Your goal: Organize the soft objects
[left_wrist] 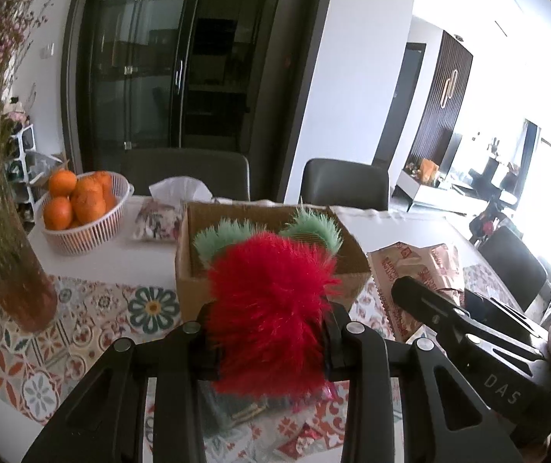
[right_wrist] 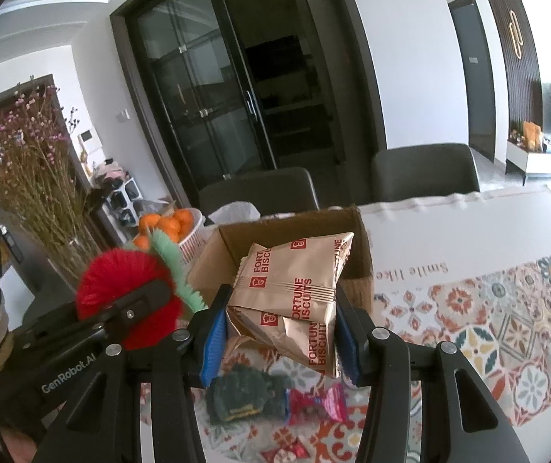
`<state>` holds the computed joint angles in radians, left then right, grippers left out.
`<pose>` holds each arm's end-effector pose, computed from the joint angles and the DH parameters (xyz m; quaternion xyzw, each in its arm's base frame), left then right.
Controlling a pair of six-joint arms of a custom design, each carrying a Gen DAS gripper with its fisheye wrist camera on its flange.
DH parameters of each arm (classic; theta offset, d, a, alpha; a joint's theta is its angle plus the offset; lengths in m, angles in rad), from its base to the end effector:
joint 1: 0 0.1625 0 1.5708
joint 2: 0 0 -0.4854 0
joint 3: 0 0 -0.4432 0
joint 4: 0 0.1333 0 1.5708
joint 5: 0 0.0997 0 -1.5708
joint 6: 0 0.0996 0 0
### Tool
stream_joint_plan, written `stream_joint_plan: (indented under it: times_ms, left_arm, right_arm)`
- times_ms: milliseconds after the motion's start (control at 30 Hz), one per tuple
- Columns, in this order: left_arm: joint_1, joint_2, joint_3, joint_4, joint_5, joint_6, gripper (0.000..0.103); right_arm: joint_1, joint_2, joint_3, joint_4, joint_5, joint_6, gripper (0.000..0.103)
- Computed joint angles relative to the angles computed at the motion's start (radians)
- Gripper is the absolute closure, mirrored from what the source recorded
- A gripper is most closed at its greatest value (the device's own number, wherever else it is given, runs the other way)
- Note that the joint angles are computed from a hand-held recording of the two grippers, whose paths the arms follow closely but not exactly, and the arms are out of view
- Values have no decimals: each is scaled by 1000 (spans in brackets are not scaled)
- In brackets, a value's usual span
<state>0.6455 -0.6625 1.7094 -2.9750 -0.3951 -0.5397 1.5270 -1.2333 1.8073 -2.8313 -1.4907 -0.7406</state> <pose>-0.4326 -0.6078 0.0763 0.0602 0.8226 -0.4749 0.3069 0.1117 -0.6785 0.3663 0.3339 -0.8798 0.3252 0.0937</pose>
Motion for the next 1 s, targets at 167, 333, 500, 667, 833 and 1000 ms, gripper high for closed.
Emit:
stream_joint_plan:
  times_ms: [167,333,500,667,833,1000]
  left_arm:
    - [14,9,-33,-47,4,76,69]
    - [36,20,-74,-85,0,150,69]
    - [59,31,-117,-97,-5,205,69]
    - [82,47,-160,-91,-8,251,69]
    - [112,54,-196,-43,-33,251,69]
    - [140,52,-222,32,-68,210,69]
  right_arm:
    - [20,28,-36,-8,4,-7,53]
    - [35,64,-80,-11,2,-15,53]
    - [47,104,-130,12,-3,-11,53]
    - [55,156,-199,58,-23,-8,53]
    - [62,207,-267,116,-55,-3,53]
    - [70,261,-344,202,-91,14,53]
